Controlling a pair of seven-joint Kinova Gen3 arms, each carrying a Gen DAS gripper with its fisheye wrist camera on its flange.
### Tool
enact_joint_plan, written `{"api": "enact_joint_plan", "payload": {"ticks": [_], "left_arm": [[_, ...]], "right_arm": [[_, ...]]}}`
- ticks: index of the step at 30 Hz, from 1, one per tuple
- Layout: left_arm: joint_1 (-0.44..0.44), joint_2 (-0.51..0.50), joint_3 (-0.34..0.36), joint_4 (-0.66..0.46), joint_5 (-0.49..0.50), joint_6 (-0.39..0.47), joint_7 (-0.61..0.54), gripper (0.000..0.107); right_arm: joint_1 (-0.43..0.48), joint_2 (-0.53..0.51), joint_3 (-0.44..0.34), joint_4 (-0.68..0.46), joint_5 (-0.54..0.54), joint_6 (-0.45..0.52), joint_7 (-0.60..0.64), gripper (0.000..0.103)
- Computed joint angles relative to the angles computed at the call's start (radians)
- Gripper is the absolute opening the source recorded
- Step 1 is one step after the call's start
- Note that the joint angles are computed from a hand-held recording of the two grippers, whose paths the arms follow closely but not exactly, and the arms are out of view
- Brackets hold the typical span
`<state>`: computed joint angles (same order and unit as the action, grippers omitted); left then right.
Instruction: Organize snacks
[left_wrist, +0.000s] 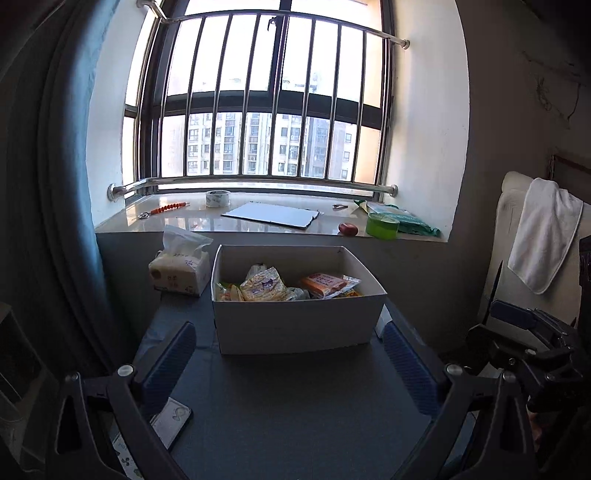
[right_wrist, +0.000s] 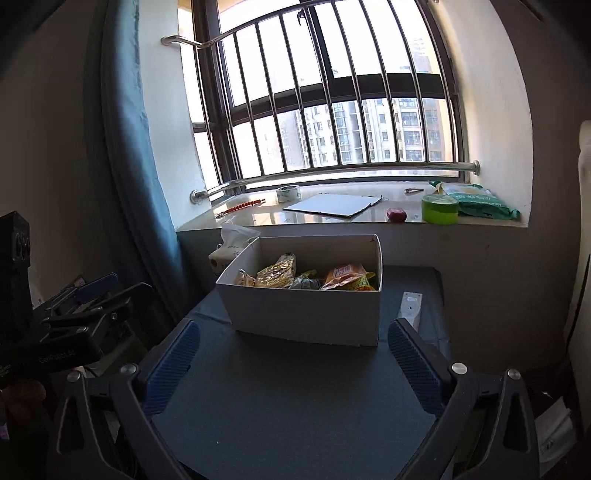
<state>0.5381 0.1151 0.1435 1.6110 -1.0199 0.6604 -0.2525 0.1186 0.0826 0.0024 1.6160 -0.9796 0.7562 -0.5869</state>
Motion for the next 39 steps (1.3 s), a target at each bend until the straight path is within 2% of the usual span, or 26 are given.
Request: {"api": "enact_joint_plan", "payload": {"ticks": [4,9,39], "left_arm": [[0.014,-0.008,0.013,0.033,0.01,0.01,0.027,0.103],[0.021,-0.012,0.024,0.036,0.019,0.019,0.007,0.103],[0.029,-0.004,0.024,0.023,0.037,0.024,-0.03,0.103]], "right_arm": [[0.013,-0.025,0.018,0.041,-0.02,0.031,0.007,0.103],[-0.006,-0.055,0.032,0.073,-0.003,-0.001,0.01,0.103],[-0.022,-0.057,0.045,0.074,0.018,0.015,-0.003,0.103]]}}
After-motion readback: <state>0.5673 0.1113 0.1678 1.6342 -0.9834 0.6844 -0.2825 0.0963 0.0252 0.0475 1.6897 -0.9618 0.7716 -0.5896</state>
